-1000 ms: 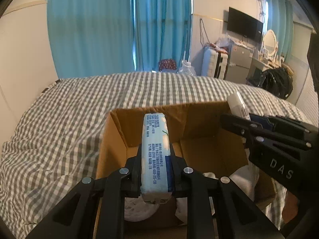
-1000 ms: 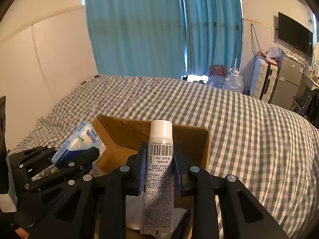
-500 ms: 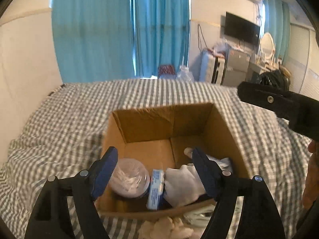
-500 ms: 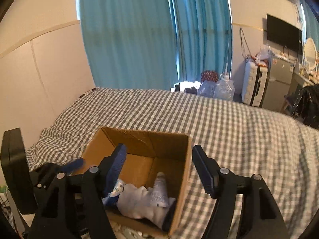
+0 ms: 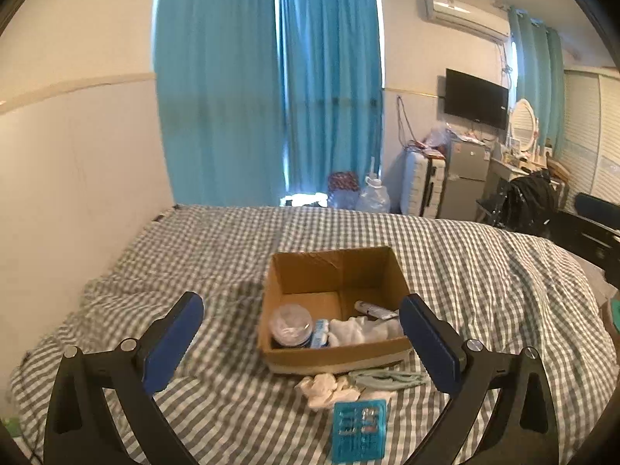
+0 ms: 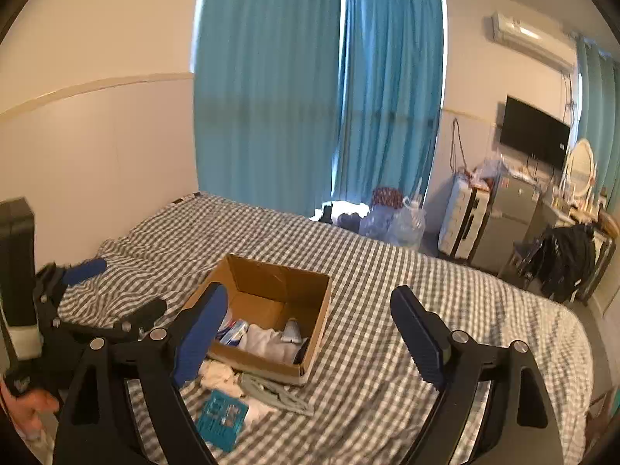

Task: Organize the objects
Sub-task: 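Withdraw both tools and move toward the teal blister pack and figurine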

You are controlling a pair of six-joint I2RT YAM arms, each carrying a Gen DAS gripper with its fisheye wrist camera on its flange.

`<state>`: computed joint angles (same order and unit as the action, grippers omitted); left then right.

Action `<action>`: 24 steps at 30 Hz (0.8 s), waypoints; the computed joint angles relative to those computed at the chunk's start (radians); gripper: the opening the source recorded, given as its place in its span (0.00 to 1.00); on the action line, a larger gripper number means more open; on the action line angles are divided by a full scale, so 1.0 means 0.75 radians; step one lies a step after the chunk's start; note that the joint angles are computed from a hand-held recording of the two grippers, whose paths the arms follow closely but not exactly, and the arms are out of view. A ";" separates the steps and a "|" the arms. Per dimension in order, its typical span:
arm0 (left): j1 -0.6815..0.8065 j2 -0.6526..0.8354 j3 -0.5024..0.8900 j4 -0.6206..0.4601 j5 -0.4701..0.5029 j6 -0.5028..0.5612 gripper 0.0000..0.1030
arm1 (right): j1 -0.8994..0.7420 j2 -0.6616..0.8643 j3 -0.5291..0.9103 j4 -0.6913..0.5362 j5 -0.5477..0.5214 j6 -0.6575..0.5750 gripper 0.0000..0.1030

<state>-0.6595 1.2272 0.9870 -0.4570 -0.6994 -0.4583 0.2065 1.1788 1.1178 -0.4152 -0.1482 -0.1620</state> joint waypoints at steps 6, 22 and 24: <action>-0.143 -0.134 -0.050 -0.187 -0.123 -0.199 1.00 | -0.010 -0.254 -0.085 -0.114 -0.037 -0.011 0.88; -0.175 0.151 -0.442 0.095 -0.119 -0.468 1.00 | -0.029 0.012 -0.613 0.355 -0.008 -0.036 0.89; -0.187 0.252 -0.454 0.191 -0.104 -0.431 1.00 | -0.037 0.077 -0.662 0.454 0.020 -0.022 0.89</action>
<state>-0.8000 1.4165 0.6465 -0.3140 -0.7772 -0.7818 0.1786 1.2369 0.6214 -0.0751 -0.1329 -0.1787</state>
